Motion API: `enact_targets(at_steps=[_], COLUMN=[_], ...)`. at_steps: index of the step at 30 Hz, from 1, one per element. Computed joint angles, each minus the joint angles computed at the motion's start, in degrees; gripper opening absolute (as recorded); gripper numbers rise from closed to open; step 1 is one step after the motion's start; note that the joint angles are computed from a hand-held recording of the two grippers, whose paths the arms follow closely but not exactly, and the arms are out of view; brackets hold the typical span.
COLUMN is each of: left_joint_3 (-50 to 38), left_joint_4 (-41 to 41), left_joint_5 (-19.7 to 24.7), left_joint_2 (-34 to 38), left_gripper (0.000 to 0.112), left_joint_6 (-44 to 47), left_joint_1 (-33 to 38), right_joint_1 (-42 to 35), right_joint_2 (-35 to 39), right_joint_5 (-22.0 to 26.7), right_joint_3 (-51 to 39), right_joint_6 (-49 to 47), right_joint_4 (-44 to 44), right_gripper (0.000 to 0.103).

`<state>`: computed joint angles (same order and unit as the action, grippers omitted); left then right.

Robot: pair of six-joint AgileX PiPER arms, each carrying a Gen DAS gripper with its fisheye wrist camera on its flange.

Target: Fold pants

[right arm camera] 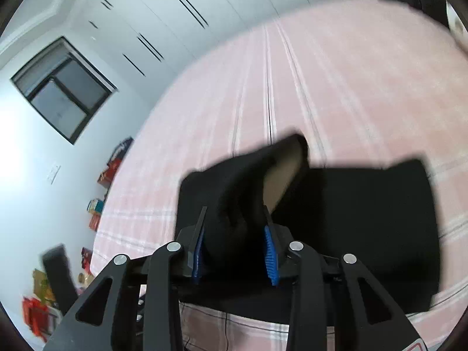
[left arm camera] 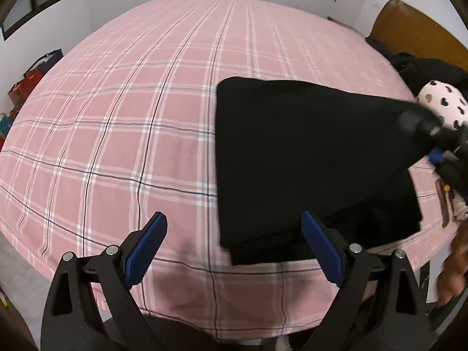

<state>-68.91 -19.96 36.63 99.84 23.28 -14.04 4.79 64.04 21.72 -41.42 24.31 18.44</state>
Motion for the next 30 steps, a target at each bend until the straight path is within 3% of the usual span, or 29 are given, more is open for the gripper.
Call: enact_targets(at_steps=[3, 5, 8, 13, 17, 19, 22, 23, 24, 25, 27, 30], left_joint_3=[1.0, 1.5, 1.5, 3.7, 3.8, 2.3, -2.0, -3.1, -5.3, -7.9, -10.6, -13.5], left_joint_4=[-0.7, -0.8, -0.3, -2.6, 1.0, 2.6, -3.4, -6.1, -8.1, -7.8, -7.0, -15.2], left_joint_5=[-0.2, -0.8, -0.7, -2.0, -7.0, -10.0, -8.6, -7.7, -5.7, -3.5, -2.1, 2.7], left_joint_2=[-1.6, -1.7, -1.2, -3.4, -3.4, -1.4, 3.3, 4.6, 6.7, 9.3, 12.5, 14.4], left_gripper=[0.091, 0.091, 0.091, 0.092, 0.092, 0.092, 0.089, 0.073, 0.049, 0.042, 0.011, 0.009], left_joint_6=[0.9, 0.7, -0.4, 4.5, 2.7, 1.3, 5.1, 7.4, 8.8, 7.8, 5.4, 7.2], left_joint_1=[-0.2, -0.7, -1.8, -5.9, -13.1, -16.4, -18.4, -18.5, -18.9, -19.4, -19.8, -15.0], right_joint_1=[-5.6, -11.1, -12.9, -4.5, -6.1, -9.7, -14.7, -15.6, -16.9, -18.8, -22.6, -28.6], right_joint_2=[-7.3, -6.9, -3.2, 3.0, 5.8, 5.8, 5.5, 4.7, 4.6, 4.1, 2.1, -3.9], right_joint_5=[5.6, 7.6, 7.1, 3.5, 8.9, 12.5, 15.9, 16.7, 17.4, 18.6, 20.4, 22.8], right_joint_3=[3.1, 6.1, 8.8, 1.6, -4.4, -4.1, -2.5, -1.8, -1.1, 0.2, 2.9, 6.4], right_joint_6=[-2.6, -12.6, -22.2, -19.3, -20.8, -24.7, -28.0, -27.6, -28.3, -30.6, -34.4, -37.6], right_joint_4=[-0.5, 9.1, 20.0, 18.4, 18.8, 23.8, 28.3, 27.8, 28.2, 30.3, 33.7, 35.6], right_gripper=[0.031, 0.031, 0.031, 0.031, 0.031, 0.031, 0.032, 0.032, 0.033, 0.036, 0.037, 0.04])
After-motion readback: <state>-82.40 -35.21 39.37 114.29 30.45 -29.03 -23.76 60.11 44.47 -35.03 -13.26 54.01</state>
